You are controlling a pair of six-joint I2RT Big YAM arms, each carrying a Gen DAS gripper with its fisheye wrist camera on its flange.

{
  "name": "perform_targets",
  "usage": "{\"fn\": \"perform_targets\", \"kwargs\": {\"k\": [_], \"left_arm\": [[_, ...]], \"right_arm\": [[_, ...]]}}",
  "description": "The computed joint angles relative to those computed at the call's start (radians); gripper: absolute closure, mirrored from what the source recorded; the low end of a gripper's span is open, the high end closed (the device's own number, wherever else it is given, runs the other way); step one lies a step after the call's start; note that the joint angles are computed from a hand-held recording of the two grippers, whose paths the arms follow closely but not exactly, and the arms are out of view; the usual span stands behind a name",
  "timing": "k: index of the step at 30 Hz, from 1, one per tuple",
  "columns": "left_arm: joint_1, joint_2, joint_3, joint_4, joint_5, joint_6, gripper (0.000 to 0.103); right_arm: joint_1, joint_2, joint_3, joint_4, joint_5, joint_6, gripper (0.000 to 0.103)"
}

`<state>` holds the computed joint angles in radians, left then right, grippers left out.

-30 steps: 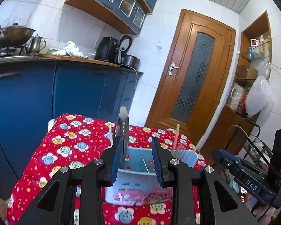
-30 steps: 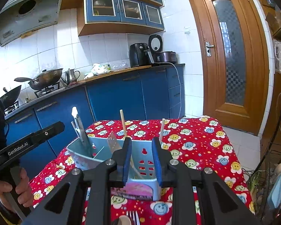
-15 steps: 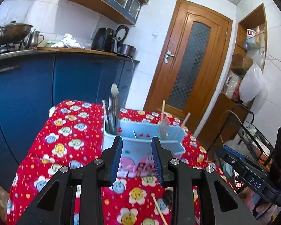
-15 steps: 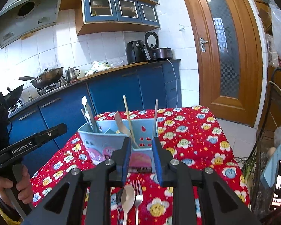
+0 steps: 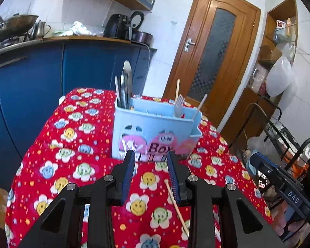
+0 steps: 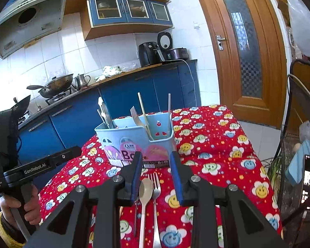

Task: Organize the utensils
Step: 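Move both tools back to the remaining utensils on the tablecloth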

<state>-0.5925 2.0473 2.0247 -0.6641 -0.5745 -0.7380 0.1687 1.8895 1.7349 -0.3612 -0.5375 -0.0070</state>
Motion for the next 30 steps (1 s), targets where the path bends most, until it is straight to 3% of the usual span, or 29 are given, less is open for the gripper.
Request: {"fn": "perform_targets", "kwargs": {"k": [16,30], "left_arm": [[-0.026,0.078,0.101,-0.191,0.099,-0.091,0.070],[-0.027,0.255,0.395,-0.438,0.230,-0.098,0.070]], "right_arm": [[-0.046,-0.020,-0.088,-0.020,-0.026,0.012,0.069],[-0.081,-0.003,-0.099,-0.036,-0.063,0.035,0.067]]}}
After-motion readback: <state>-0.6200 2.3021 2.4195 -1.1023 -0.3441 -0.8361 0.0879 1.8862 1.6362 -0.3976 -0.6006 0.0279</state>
